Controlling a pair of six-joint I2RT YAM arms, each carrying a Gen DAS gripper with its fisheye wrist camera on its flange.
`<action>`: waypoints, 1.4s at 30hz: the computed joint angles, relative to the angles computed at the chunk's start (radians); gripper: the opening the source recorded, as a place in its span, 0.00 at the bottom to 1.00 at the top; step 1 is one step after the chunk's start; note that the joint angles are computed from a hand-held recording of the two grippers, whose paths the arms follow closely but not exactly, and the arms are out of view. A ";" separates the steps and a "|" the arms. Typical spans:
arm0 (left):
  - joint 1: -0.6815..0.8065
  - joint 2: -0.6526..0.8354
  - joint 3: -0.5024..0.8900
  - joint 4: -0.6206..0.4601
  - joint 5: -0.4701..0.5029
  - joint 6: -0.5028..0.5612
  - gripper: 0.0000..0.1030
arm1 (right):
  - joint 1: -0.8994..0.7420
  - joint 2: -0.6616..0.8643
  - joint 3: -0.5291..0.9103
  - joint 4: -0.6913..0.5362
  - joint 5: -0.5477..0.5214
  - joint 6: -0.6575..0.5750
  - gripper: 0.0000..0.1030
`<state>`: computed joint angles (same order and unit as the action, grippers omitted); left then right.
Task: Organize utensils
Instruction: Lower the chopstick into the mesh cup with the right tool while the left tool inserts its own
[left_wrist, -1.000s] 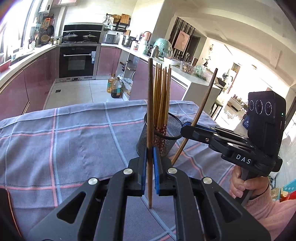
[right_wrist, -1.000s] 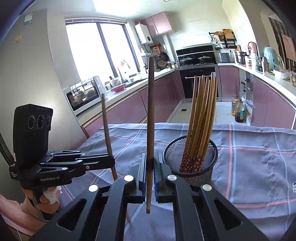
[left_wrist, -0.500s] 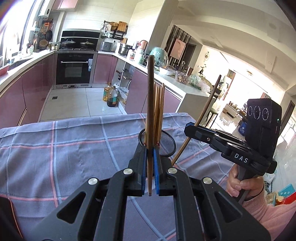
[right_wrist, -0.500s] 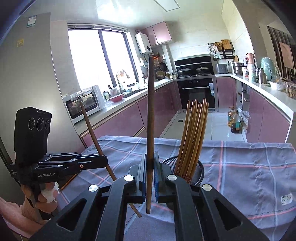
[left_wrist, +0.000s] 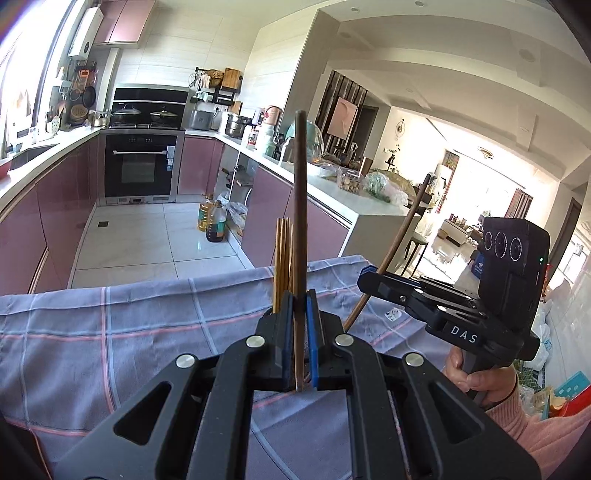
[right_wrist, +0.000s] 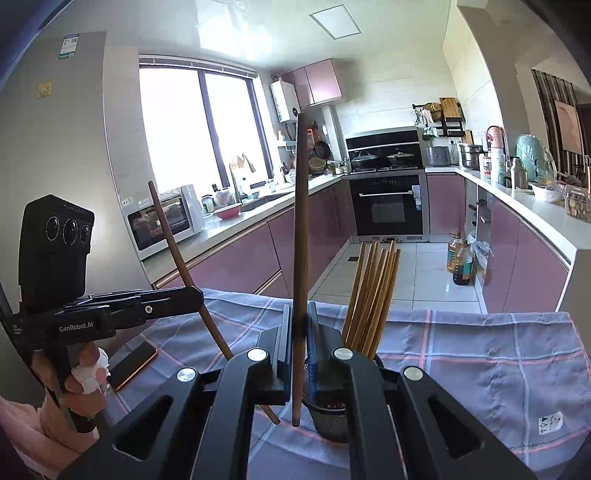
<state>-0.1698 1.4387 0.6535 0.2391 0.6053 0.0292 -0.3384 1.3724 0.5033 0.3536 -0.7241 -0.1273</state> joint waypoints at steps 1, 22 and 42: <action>-0.006 -0.003 0.005 0.001 -0.005 -0.003 0.08 | -0.003 -0.004 0.004 -0.001 -0.002 -0.001 0.06; -0.103 0.076 0.126 0.009 -0.122 -0.033 0.07 | 0.049 0.082 0.089 0.040 0.090 0.001 0.06; -0.171 0.199 0.192 -0.058 -0.201 0.007 0.08 | 0.098 0.209 0.133 0.011 0.156 0.001 0.06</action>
<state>-0.3407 1.6382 0.8451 0.1813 0.4047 0.0359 -0.2408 1.5818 0.6360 0.3647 -0.5677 -0.1268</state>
